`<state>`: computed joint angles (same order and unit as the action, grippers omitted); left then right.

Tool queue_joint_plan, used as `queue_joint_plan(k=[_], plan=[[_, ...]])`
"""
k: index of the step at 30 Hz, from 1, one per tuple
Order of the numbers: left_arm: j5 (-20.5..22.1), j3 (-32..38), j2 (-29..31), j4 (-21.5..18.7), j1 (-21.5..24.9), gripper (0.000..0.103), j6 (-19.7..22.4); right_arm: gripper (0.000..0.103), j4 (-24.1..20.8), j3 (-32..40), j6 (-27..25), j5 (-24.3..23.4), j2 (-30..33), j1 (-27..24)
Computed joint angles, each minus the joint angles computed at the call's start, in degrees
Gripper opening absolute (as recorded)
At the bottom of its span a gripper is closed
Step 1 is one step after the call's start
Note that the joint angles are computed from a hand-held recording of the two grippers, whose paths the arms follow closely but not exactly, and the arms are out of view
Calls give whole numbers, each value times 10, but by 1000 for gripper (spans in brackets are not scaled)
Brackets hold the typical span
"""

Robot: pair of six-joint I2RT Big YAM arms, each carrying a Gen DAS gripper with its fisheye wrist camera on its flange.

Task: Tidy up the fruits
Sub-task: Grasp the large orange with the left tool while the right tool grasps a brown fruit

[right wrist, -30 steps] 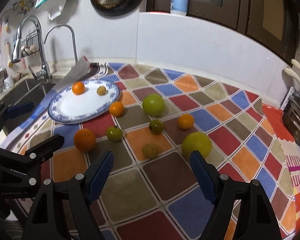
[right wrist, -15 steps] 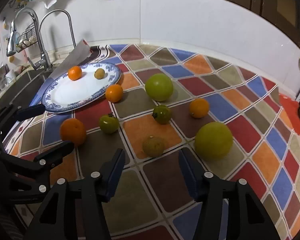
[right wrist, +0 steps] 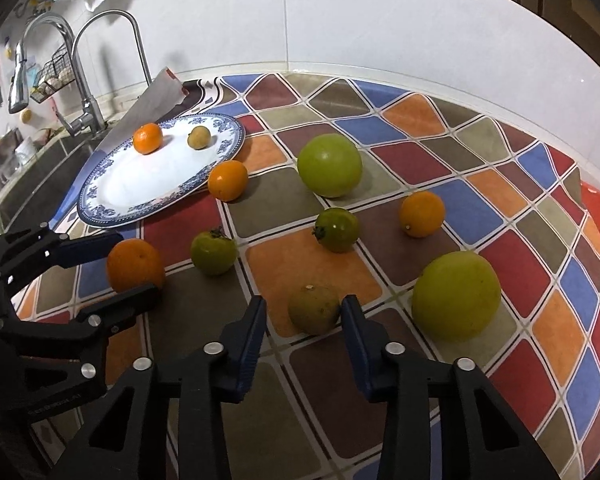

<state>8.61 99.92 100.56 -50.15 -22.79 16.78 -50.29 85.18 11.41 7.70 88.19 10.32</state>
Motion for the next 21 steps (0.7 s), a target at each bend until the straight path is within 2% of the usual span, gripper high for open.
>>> queue_joint_plan(k=[3, 10, 21], plan=[[-4, 1, 1, 0, -2, 41, 0, 29, -5, 3, -1, 0, 4, -1], [-2, -9, -9, 11, 0, 41, -10, 29, -4, 1, 2, -10, 0, -1], [-5, -38, -50, 45, 9, 41, -28, 29, 9, -1, -3, 6, -30, 19]])
